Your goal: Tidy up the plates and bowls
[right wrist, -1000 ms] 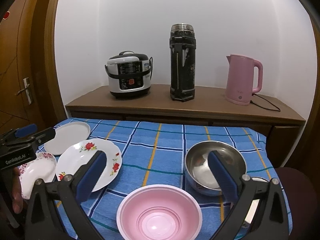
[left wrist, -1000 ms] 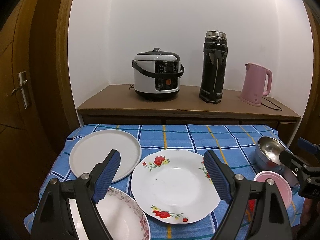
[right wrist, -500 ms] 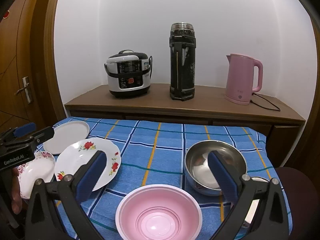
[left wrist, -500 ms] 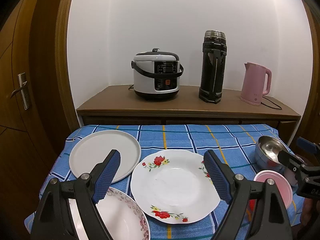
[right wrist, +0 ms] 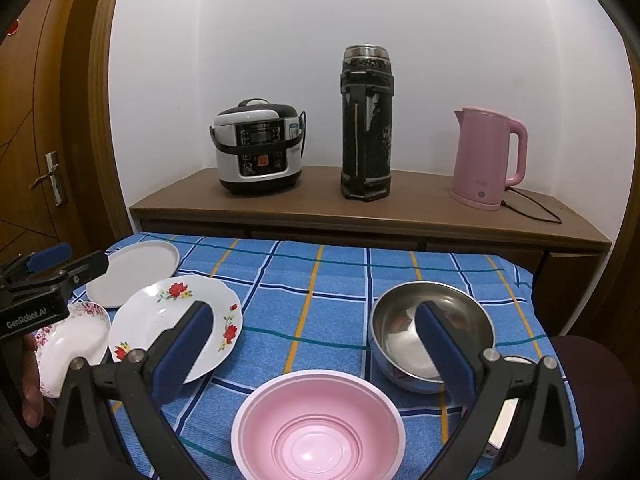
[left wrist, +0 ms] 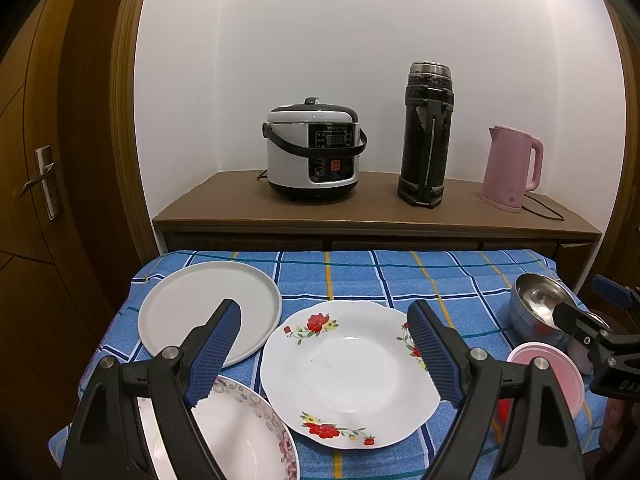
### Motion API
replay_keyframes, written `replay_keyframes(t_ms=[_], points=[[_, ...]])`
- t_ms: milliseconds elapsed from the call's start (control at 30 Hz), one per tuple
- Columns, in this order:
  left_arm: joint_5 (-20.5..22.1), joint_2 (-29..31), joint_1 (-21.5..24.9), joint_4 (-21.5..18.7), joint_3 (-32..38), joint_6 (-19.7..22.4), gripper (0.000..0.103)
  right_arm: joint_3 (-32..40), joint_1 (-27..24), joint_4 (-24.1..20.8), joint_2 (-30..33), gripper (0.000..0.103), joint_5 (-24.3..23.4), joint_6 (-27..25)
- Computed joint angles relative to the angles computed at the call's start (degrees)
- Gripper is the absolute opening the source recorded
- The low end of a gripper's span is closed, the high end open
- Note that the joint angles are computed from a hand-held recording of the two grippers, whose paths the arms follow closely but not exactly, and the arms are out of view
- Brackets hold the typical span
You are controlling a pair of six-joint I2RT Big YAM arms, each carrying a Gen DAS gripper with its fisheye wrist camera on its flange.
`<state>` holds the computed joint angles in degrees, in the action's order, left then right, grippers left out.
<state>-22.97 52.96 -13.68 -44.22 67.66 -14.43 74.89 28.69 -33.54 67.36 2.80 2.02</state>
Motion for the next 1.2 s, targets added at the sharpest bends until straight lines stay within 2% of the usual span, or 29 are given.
replay_keyframes(t_ms=[600,900,1200], points=[[0.28,-0.6,0.72,-0.2,-0.25,0.36,0.087,0.53,0.94,-1.11,0.79,0.091,-1.17,-0.55],[0.58,-0.85,1.72,-0.86,-0.52,-0.03,0.087,1.09,1.71,-1.95,1.51,0.082,-2.49,-1.04],[1.41,-4.13,6.26,-2.64,-2.82,-0.42,0.087,1.48,4.0,-3.13,2.45,0.07,-5.45,-2.02]])
